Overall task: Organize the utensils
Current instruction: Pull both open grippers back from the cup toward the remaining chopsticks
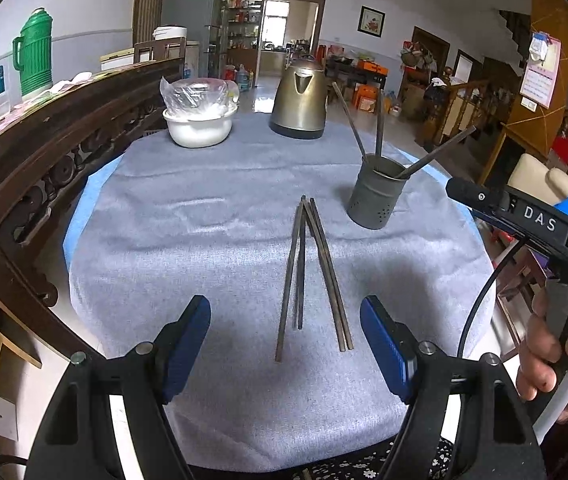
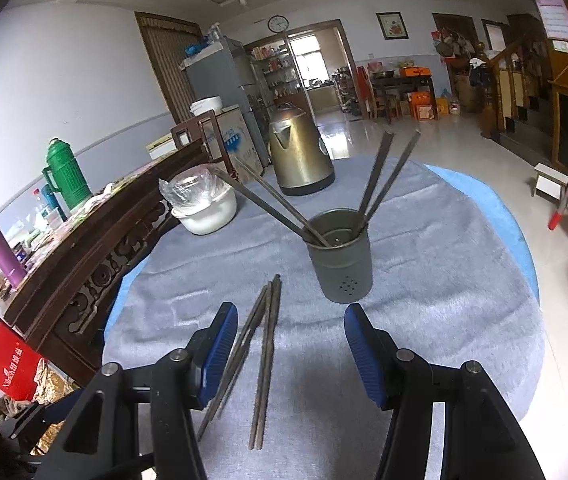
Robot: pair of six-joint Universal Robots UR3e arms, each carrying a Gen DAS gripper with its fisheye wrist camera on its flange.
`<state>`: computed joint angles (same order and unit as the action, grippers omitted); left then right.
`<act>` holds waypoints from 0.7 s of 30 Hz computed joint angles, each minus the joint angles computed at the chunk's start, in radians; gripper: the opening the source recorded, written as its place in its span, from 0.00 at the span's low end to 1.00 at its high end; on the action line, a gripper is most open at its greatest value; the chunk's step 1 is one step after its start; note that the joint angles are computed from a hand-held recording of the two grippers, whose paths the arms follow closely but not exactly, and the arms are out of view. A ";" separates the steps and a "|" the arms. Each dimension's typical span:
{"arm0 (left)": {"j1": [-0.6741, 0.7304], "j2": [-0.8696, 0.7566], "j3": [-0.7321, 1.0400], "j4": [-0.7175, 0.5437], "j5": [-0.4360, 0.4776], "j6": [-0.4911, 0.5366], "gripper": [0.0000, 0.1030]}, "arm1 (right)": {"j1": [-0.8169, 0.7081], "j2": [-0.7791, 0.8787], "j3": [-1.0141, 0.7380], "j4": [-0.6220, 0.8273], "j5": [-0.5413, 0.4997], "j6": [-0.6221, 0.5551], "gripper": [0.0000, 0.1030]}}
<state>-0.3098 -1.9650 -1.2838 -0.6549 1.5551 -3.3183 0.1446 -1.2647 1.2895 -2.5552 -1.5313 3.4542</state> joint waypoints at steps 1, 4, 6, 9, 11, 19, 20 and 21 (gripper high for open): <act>0.000 -0.002 0.005 -0.002 -0.004 0.000 0.76 | 0.003 -0.006 0.009 -0.008 0.001 -0.001 0.59; -0.012 -0.032 0.049 -0.022 -0.014 0.006 0.76 | 0.009 -0.018 0.032 -0.019 -0.010 -0.012 0.59; -0.028 -0.065 0.098 -0.051 -0.017 0.013 0.76 | 0.006 -0.035 0.057 -0.029 -0.013 -0.014 0.59; -0.052 -0.097 0.152 -0.084 -0.015 0.036 0.76 | -0.024 -0.071 0.111 -0.048 0.006 -0.001 0.59; -0.065 -0.101 0.161 -0.080 0.001 0.043 0.76 | -0.047 -0.088 0.143 -0.059 0.019 0.010 0.59; -0.091 -0.059 0.126 -0.062 0.058 0.021 0.76 | -0.096 -0.128 0.194 -0.083 0.100 0.041 0.59; -0.096 -0.055 0.125 -0.061 0.062 0.022 0.76 | -0.093 -0.135 0.203 -0.090 0.103 0.038 0.59; -0.101 -0.054 0.125 -0.057 0.064 0.024 0.76 | -0.089 -0.142 0.211 -0.095 0.105 0.033 0.59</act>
